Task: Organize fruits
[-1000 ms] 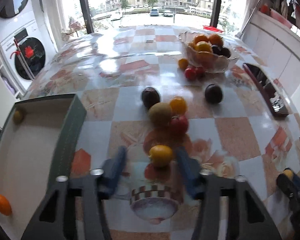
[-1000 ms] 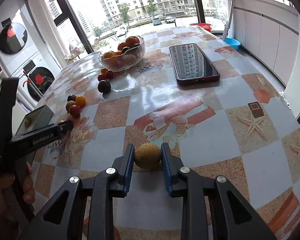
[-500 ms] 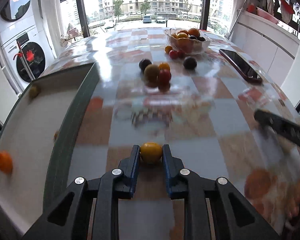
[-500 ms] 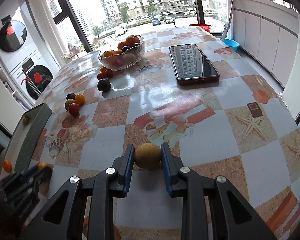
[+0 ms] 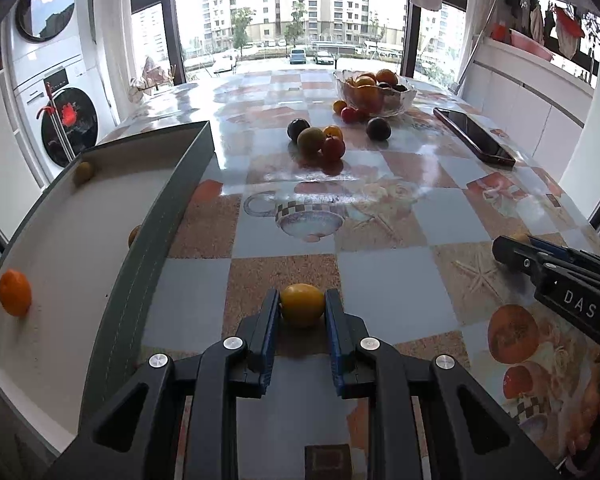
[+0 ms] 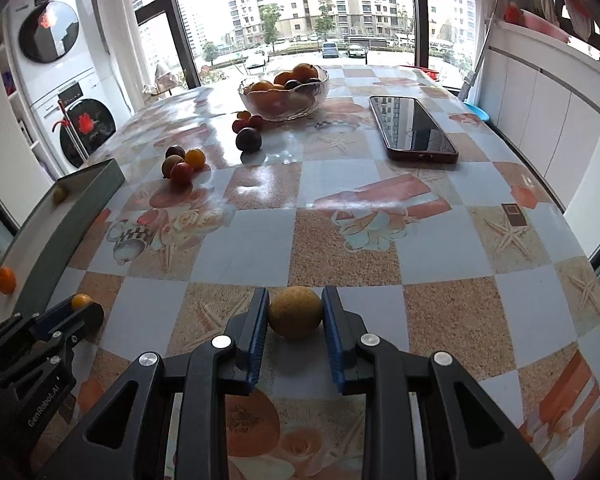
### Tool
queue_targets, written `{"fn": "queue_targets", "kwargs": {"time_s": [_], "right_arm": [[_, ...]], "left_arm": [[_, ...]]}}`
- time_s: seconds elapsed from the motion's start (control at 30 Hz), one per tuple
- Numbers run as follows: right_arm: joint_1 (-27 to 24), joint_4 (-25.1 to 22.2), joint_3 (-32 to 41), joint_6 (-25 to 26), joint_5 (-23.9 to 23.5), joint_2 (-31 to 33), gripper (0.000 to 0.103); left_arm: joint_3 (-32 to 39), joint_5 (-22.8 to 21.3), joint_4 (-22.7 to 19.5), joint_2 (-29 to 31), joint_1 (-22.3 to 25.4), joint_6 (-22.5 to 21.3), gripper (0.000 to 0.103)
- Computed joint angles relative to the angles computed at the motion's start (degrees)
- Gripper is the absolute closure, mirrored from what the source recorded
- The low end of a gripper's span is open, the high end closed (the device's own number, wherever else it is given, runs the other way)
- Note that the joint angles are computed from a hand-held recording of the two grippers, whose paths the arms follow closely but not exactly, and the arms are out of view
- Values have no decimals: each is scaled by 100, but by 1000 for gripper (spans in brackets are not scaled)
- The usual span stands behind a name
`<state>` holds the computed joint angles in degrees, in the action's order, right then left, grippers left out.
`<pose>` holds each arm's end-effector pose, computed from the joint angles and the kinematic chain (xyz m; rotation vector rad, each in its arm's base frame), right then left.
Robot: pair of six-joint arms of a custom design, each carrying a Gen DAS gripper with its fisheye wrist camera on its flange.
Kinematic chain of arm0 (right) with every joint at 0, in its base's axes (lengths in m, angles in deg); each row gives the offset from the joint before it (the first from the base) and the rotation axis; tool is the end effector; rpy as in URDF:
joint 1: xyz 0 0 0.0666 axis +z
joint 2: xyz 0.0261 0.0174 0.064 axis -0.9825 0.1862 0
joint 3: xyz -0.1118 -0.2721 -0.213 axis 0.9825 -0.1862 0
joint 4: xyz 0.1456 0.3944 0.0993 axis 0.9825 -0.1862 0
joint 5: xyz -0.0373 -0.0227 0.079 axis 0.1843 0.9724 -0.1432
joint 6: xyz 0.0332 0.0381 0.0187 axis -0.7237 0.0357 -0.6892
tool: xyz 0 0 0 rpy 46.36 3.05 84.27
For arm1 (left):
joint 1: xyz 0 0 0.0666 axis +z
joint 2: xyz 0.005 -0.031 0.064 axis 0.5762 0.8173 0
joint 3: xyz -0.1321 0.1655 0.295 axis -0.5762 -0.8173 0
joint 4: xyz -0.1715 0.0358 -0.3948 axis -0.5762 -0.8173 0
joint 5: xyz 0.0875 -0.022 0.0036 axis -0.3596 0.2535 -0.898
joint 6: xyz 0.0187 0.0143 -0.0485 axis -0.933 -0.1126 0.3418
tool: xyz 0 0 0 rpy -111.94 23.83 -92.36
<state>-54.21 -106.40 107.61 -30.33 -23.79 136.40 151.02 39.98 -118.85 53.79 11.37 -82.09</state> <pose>0.5117 0.2240 0.2849 0.4151 2.3741 0.0118 0.5717 -0.2534 0.2778 0.5141 2.3587 -0.2091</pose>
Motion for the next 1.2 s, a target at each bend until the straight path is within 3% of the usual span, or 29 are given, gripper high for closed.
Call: {"fn": "queue_targets", "kwargs": {"time_s": [1.2], "right_arm": [[22, -70, 48, 36, 73, 39, 74]], "left_arm": [[-90, -26, 106, -56, -2, -11, 79]]}}
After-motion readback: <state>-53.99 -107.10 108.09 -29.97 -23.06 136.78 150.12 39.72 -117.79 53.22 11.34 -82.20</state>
